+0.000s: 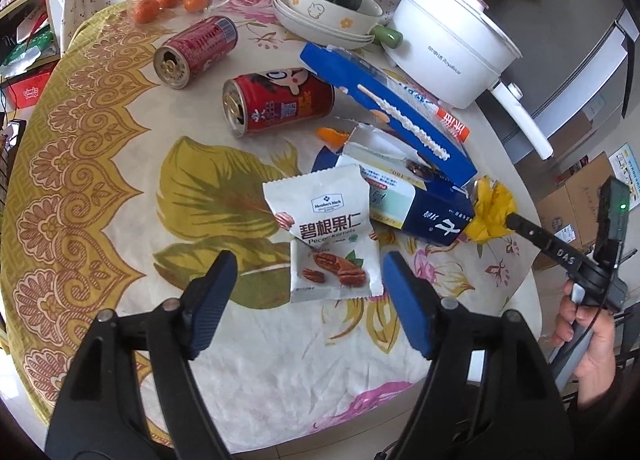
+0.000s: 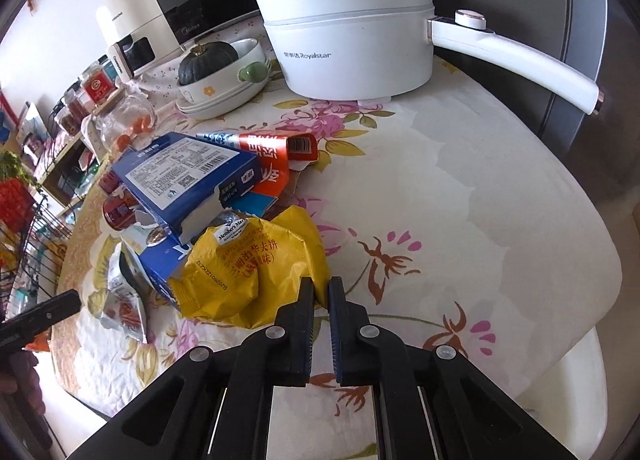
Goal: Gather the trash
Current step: 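Grasp the white pecan snack bag with the left gripper while the right gripper grasps the yellow bag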
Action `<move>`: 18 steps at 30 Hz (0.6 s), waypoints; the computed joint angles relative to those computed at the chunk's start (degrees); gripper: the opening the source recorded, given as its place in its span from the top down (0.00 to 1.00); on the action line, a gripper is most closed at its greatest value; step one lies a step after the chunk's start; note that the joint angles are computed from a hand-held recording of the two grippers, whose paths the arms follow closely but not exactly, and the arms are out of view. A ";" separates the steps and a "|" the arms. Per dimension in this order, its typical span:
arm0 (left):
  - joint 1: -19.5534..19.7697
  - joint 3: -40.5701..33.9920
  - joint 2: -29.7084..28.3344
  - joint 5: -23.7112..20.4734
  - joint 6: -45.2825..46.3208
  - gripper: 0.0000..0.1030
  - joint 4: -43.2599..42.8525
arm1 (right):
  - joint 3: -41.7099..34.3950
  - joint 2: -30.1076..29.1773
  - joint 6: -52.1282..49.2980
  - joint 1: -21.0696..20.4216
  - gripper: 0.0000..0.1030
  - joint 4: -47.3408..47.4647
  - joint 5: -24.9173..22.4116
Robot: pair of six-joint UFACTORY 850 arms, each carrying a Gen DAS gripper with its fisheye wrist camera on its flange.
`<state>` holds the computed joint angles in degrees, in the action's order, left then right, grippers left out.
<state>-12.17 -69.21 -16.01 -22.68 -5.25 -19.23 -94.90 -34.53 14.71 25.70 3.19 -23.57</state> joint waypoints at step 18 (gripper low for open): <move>-7.30 -9.38 -9.46 -7.07 -31.53 0.30 35.12 | 7.84 6.82 5.84 -1.85 0.92 -8.55 -1.53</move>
<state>-19.48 -78.59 -25.48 -29.76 -36.78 15.89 -87.07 -27.71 20.55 23.85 -5.35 -25.10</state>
